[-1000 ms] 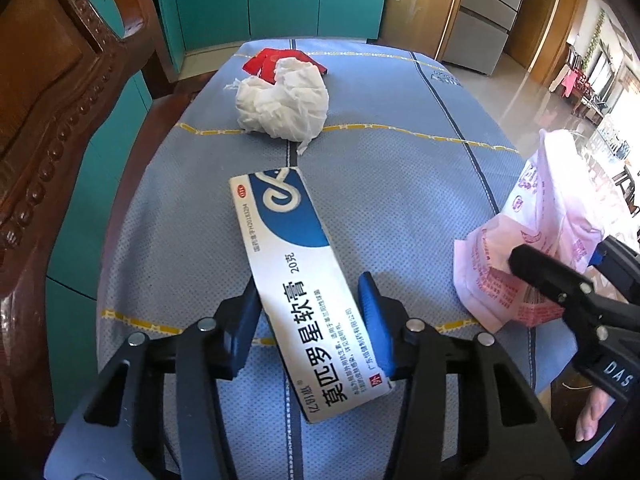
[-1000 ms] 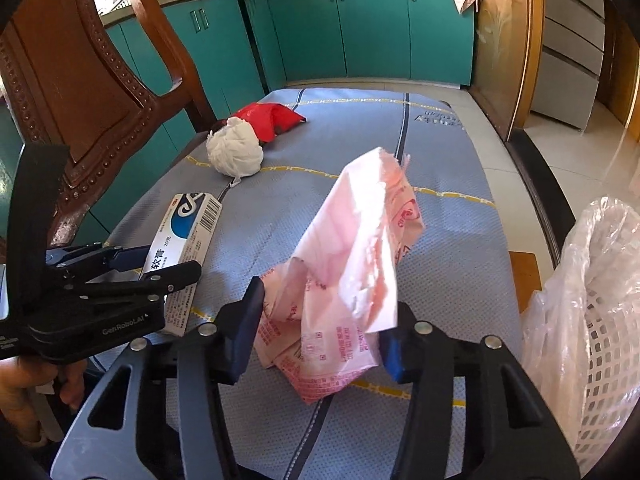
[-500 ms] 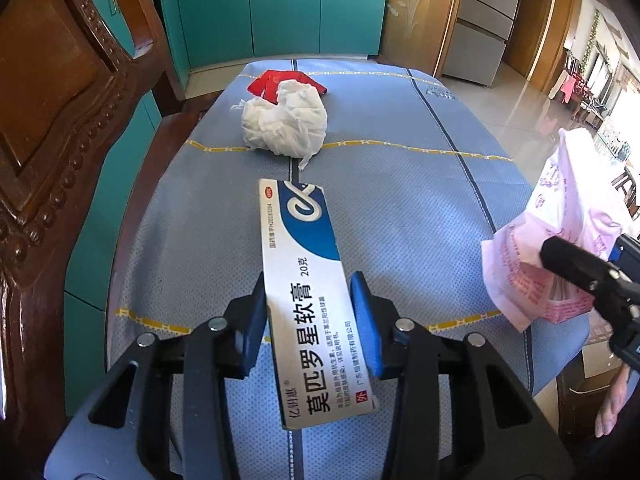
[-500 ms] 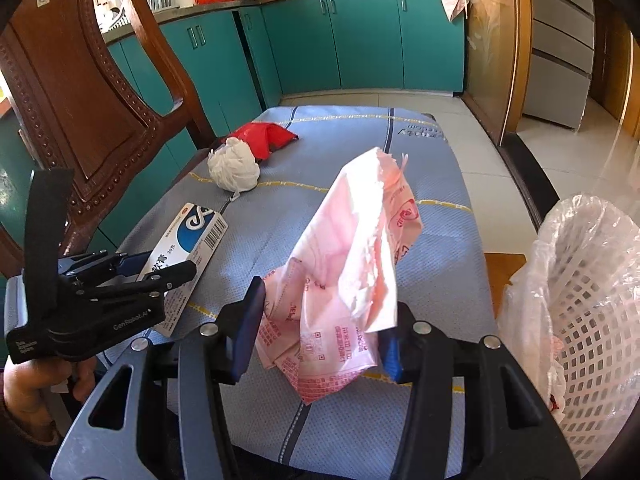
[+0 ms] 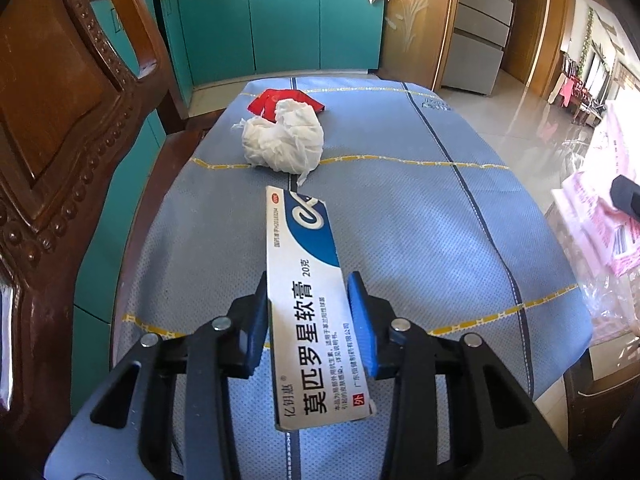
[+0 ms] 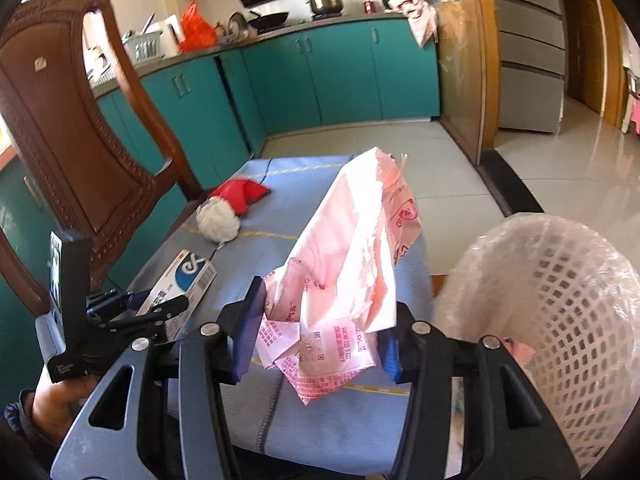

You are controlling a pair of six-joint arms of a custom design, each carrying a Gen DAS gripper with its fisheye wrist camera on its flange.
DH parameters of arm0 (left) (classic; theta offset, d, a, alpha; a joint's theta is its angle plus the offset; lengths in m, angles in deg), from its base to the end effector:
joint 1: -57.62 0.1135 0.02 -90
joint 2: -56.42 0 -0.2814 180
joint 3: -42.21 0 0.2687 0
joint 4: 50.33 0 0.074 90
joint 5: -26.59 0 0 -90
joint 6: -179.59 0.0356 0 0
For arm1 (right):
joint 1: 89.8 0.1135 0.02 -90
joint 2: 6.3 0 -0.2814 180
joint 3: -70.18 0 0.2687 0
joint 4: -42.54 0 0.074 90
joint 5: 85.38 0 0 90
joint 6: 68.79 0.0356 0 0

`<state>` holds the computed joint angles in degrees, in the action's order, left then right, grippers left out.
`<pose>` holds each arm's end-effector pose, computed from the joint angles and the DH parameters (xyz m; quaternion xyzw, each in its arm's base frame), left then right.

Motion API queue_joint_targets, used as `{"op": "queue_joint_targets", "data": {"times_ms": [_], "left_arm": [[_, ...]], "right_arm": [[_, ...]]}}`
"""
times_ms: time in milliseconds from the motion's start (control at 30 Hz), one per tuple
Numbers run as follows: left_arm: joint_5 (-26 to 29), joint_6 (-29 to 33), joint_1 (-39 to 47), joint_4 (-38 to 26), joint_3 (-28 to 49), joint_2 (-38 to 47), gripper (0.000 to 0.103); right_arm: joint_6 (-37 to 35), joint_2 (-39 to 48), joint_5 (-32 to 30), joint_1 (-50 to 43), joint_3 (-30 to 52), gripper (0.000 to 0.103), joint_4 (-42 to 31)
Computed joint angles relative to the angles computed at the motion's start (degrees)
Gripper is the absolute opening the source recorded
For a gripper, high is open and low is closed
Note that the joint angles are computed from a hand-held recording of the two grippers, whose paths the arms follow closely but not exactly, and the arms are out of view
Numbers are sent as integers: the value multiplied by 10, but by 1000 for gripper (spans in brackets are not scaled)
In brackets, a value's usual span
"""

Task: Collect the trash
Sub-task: 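Lift the pink paper bag and medicine box and carry them toward the basket, then open both grippers over the basket to drop the paper bag and box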

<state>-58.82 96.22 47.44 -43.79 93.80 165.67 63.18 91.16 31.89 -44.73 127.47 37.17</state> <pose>0.3196 -0.0603 0.0669 0.1509 0.9302 -0.0480 0.3312 0.2487 0.2263 0.1438 0.0648 0.9017 0.0949 0.4169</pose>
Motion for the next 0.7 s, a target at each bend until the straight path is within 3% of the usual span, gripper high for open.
{"op": "queue_joint_targets", "data": {"times_ms": [267, 367, 700], "left_arm": [[30, -11, 3, 46, -41, -36, 38], [18, -12, -9, 50, -55, -50, 38], [52, -75, -90, -2, -79, -177, 38]], "right_arm": [[21, -86, 29, -11, -79, 50, 8], [29, -137, 49, -21, -115, 50, 0], [61, -297, 75, -73, -232, 50, -55]]}}
